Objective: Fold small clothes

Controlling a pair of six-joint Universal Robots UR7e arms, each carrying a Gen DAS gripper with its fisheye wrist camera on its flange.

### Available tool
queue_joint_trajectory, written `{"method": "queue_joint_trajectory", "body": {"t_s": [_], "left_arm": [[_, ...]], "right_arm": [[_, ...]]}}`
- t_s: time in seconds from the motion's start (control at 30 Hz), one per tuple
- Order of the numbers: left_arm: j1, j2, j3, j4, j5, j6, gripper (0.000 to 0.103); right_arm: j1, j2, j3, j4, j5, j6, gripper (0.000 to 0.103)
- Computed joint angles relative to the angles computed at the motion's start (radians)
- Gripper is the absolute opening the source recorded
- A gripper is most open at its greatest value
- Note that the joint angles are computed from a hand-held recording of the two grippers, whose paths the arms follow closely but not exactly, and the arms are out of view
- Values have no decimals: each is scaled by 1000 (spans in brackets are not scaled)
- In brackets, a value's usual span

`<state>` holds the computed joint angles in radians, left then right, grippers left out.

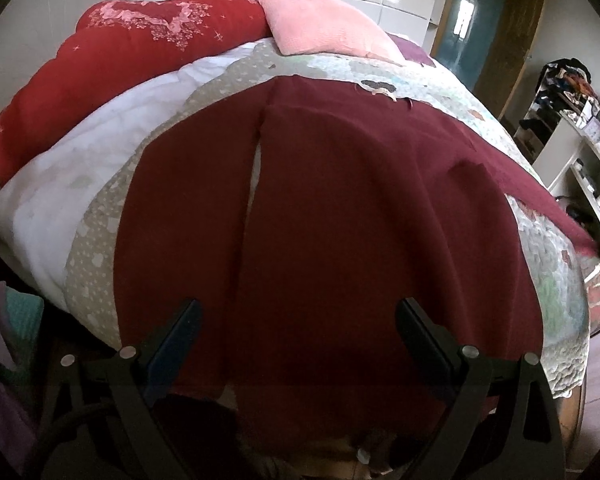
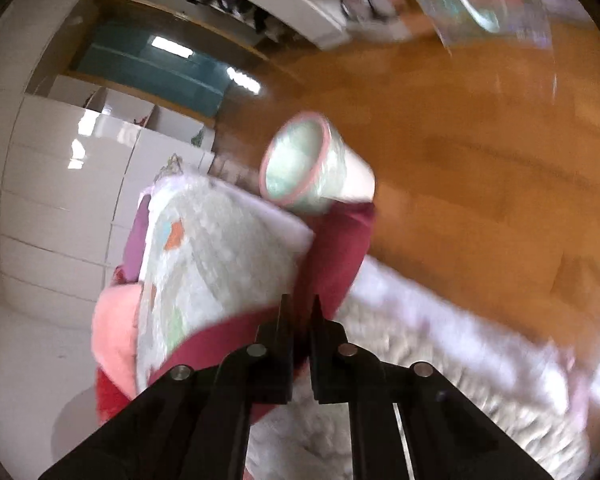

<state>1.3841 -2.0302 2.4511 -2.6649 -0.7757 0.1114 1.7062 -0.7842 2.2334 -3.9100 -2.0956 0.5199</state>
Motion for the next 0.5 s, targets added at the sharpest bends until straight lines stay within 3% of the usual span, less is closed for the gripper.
{"method": "queue_joint_trajectory", "body": {"t_s": [0.1, 0.23, 0.27, 0.33, 0.5], "left_arm": [[17, 8, -7, -10, -21, -2, 97], [39, 5, -15, -25, -51, 18, 97], [45, 2, -18, -30, -59, 24, 97], [66, -3, -29, -40, -82, 39, 97], [127, -24, -59, -60, -141, 61, 97]], "right_arm": [[75, -32, -86, 103, -120, -83, 6], [190, 10, -251, 262, -314, -192, 6], [213, 28, -286, 283, -327, -216, 6], [260, 72, -357, 332, -319, -260, 6], [362, 254, -588, 528, -188, -325, 7]]}}
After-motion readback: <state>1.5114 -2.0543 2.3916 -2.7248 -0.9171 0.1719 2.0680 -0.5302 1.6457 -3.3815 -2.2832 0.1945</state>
